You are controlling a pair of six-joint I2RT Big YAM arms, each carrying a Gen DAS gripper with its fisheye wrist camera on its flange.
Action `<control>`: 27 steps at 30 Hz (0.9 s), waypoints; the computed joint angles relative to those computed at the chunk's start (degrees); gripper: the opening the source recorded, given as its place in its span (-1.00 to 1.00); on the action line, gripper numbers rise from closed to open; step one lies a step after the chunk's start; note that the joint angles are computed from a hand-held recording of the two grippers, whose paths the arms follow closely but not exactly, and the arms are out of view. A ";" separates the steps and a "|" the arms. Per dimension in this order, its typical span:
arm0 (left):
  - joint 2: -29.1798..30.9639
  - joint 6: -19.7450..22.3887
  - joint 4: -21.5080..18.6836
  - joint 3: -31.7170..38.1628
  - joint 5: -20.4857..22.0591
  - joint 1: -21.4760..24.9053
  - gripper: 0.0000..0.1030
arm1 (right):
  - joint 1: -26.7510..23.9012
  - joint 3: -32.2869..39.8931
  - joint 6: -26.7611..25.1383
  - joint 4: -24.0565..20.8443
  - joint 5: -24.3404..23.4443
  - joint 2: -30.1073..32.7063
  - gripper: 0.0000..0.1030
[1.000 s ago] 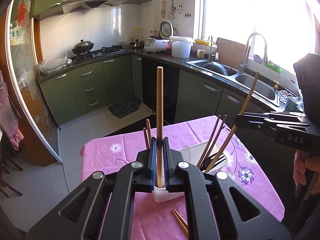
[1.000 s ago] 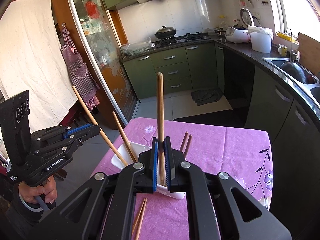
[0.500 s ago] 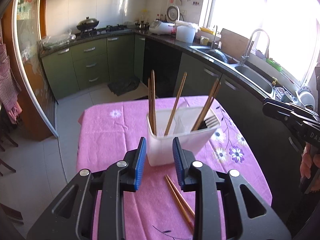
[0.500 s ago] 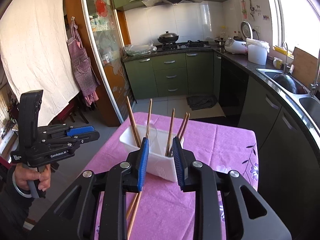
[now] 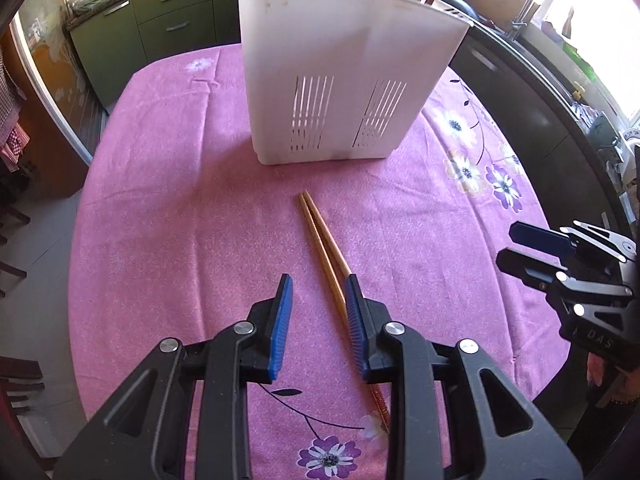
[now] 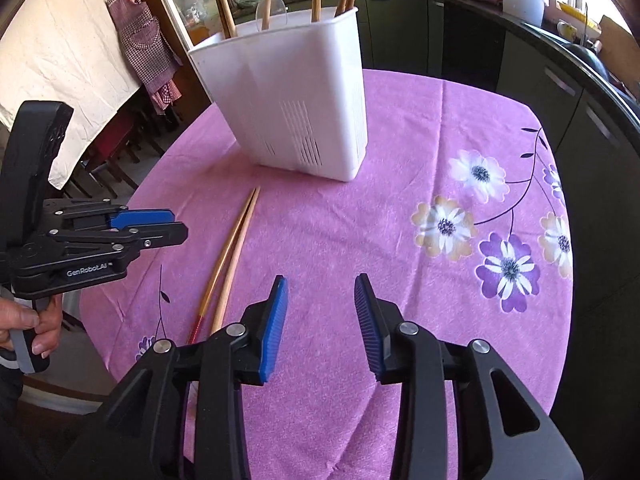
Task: Organize utensils
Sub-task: 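Move the left gripper to the last chopsticks and grasp one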
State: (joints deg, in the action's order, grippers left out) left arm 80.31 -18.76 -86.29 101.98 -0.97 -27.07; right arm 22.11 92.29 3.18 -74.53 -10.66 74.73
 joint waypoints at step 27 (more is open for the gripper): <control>9.32 -2.56 -5.85 5.56 -1.69 -1.95 -0.67 | -4.29 -4.39 1.16 2.44 -4.80 -1.99 -0.26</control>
State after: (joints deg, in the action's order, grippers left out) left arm 89.63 -21.32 -92.14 107.54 -2.66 -29.02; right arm 17.81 87.90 4.34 -72.09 -15.46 72.74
